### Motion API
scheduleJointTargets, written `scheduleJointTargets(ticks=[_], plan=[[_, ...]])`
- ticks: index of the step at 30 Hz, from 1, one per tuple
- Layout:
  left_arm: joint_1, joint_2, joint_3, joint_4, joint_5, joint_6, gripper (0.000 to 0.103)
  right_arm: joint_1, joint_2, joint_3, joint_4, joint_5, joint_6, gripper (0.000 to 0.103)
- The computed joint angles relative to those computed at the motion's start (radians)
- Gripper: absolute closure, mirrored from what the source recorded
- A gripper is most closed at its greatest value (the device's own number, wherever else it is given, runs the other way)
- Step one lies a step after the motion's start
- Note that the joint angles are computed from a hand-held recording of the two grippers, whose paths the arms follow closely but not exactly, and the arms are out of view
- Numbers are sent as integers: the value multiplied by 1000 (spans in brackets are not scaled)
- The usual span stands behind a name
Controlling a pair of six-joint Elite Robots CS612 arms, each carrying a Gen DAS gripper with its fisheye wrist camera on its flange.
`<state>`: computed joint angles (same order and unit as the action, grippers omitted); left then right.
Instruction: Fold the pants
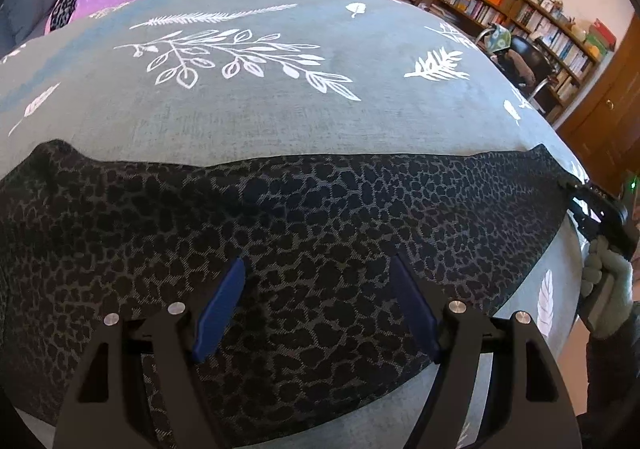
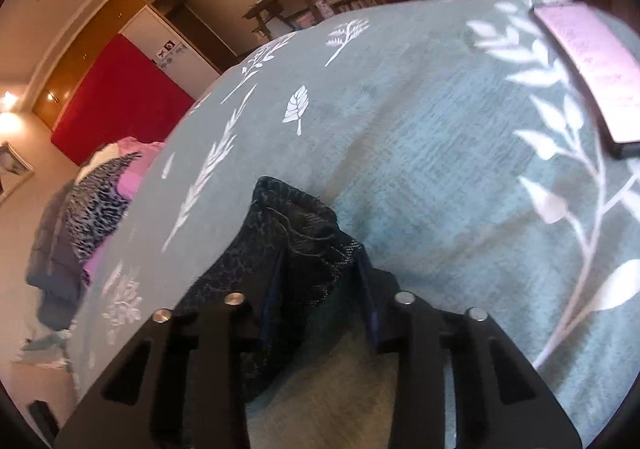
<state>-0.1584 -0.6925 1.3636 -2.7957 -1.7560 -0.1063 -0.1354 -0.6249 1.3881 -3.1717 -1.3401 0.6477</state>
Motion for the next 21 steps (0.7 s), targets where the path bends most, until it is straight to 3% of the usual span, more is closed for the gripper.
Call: scheduleJointTargets(ticks=[1, 5, 10, 15, 21], plan=[[2, -1, 2, -2, -2, -4, 29, -8, 7, -5, -12, 54, 7, 72], [7, -5, 9, -15, -9, -10, 29, -18, 21, -19, -13, 135, 31, 82], [15, -12, 23, -30, -13, -29, 29, -21, 20, -11, -27, 141, 98, 82], [24, -16, 26, -34, -23, -52, 29, -15, 14, -16, -31, 144, 78, 88], [38, -27, 39, -71, -16, -65, 29, 17, -24, -16, -107, 193, -47, 89]])
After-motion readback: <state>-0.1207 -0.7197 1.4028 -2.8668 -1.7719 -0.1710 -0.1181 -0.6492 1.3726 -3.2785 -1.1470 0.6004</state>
